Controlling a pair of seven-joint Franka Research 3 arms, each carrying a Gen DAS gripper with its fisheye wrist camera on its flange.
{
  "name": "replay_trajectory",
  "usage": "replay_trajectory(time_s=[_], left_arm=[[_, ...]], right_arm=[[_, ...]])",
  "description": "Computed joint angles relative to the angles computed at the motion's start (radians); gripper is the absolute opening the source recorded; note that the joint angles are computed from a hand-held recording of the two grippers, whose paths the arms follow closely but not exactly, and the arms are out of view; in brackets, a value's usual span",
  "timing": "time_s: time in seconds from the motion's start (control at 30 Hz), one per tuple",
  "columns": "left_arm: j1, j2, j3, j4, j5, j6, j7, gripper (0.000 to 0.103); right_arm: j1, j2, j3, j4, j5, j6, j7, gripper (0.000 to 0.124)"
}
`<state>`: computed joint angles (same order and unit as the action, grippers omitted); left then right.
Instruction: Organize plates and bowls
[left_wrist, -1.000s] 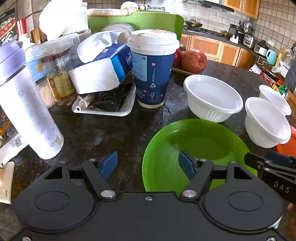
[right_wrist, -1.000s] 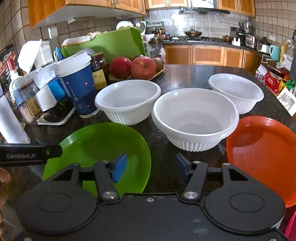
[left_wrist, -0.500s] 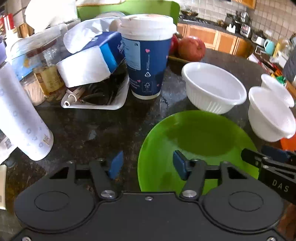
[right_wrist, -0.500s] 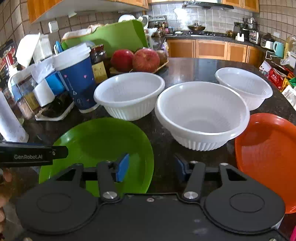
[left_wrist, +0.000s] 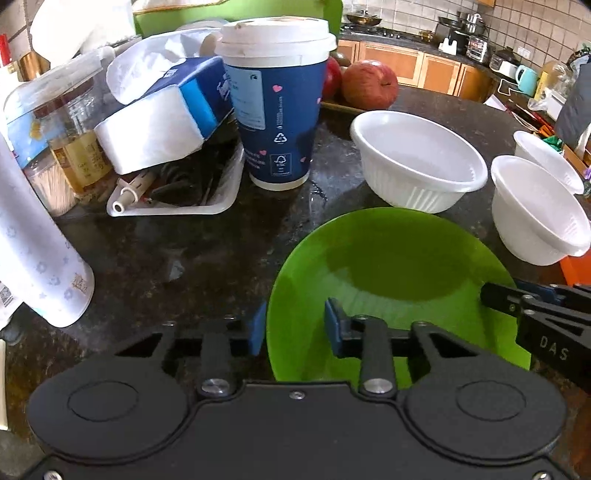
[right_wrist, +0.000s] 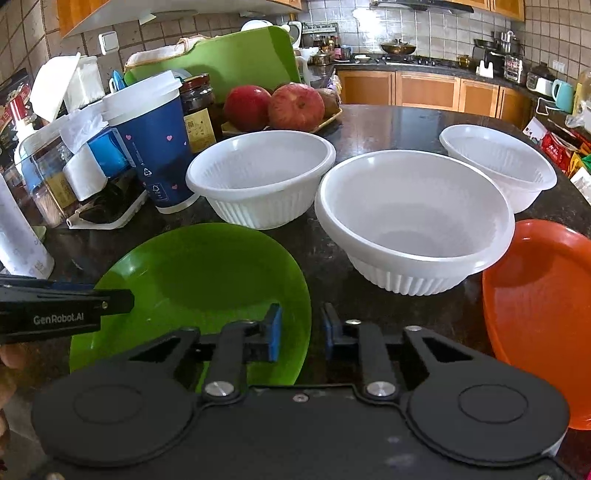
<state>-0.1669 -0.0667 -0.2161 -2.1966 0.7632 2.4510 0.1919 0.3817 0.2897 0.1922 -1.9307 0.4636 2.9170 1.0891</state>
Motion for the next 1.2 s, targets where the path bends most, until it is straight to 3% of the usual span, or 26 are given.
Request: replay_trajectory(time_s=[0.2, 0.53, 0.83, 1.03, 1.2], left_arm=[[-0.005, -0.005, -0.005, -0.008, 0.018, -0.002, -0.008, 0.035], [-0.014, -0.057, -0.014, -0.060, -0.030, 0.029, 0.011, 0.035], [-0.010, -0.146, -0.045, -0.139, -0.025, 0.057, -0.006, 0.035], [-0.013, -0.191, -0.059, -0.177, -0.033, 0.071, 0.011, 0.035], [-0.021, -0.207, -0.072, -0.185, -0.045, 0.074, 0.045, 0.035]], right_arm=[[0.018, -0.008, -0.015, -0.017, -0.024, 0.020, 0.026, 0.018], [0.034, -0.062, -0.032, -0.085, -0.075, 0.044, 0.109, 0.019], [0.062, -0.152, -0.040, -0.208, -0.121, 0.131, 0.173, 0.019], [0.096, -0.219, -0.073, -0.301, -0.238, 0.190, 0.313, 0.019], [0.100, -0.274, -0.108, -0.375, -0.474, 0.223, 0.562, 0.019]])
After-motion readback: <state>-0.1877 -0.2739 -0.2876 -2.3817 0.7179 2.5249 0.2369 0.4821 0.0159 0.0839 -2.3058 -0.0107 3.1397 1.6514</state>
